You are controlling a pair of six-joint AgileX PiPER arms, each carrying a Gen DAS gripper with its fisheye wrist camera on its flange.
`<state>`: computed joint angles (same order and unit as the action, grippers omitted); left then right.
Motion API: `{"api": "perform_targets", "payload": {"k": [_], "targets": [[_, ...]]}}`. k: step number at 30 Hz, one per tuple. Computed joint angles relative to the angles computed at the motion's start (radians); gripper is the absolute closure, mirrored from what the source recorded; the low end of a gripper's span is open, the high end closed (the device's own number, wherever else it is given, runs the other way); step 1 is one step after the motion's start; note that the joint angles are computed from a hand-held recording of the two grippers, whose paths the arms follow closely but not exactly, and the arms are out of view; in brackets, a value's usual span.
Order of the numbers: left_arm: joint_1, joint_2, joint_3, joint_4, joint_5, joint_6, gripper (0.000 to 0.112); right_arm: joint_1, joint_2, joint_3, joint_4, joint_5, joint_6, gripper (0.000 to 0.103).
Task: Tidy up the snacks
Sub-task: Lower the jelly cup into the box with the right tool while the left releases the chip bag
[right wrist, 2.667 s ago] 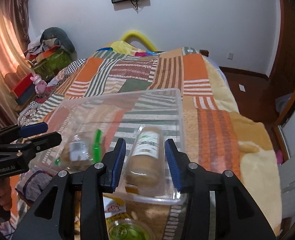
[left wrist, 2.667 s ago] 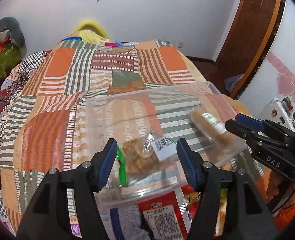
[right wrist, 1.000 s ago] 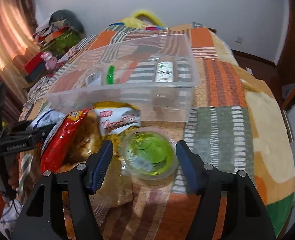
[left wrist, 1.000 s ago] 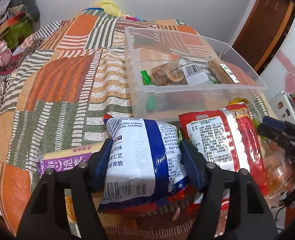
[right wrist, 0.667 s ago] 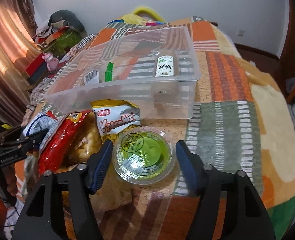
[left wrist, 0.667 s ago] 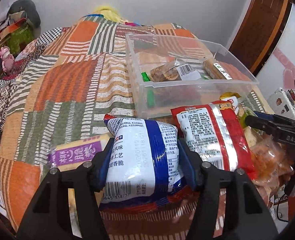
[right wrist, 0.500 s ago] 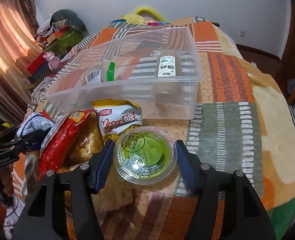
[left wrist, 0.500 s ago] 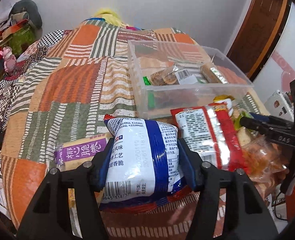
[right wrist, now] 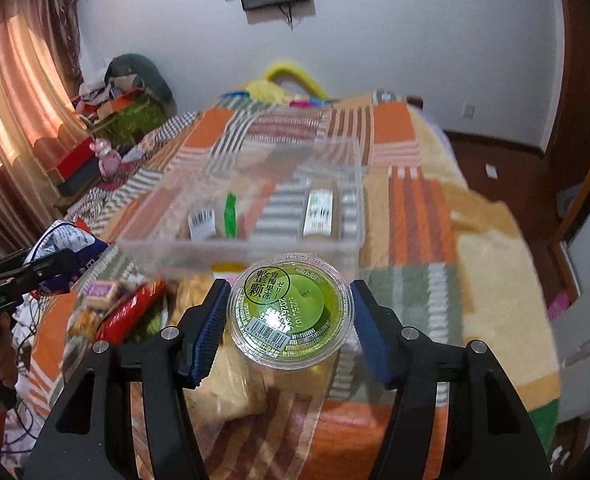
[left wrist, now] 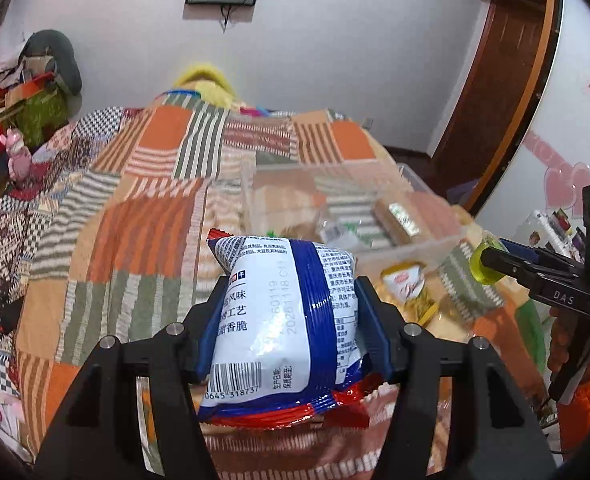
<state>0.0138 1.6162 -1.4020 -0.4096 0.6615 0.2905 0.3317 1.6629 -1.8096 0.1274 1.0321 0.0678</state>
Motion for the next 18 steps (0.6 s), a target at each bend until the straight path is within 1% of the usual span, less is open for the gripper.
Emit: {"api": "perform_targets", "payload": {"k": [5, 7, 12, 18], "targets": [[-0.02, 0.047, -0.088, 0.019, -0.005, -0.037, 0.053, 0.001, 0.024, -0.072, -0.006, -0.007, 0.007, 0.046], [-0.027, 0.071, -0.12, 0.012, -0.008, -0.037, 0.052, 0.009, 0.054, -0.123, -0.018, -0.003, 0.017, 0.046], [-0.037, 0.174, -0.247, -0.004, 0.033, -0.029, 0.052, 0.026, 0.145, -0.249, -0.029, 0.013, 0.026, 0.046], [-0.068, 0.305, -0.402, 0.075, 0.071, -0.107, 0.052, 0.042, 0.258, -0.383, -0.03, 0.059, 0.031, 0.046]]}}
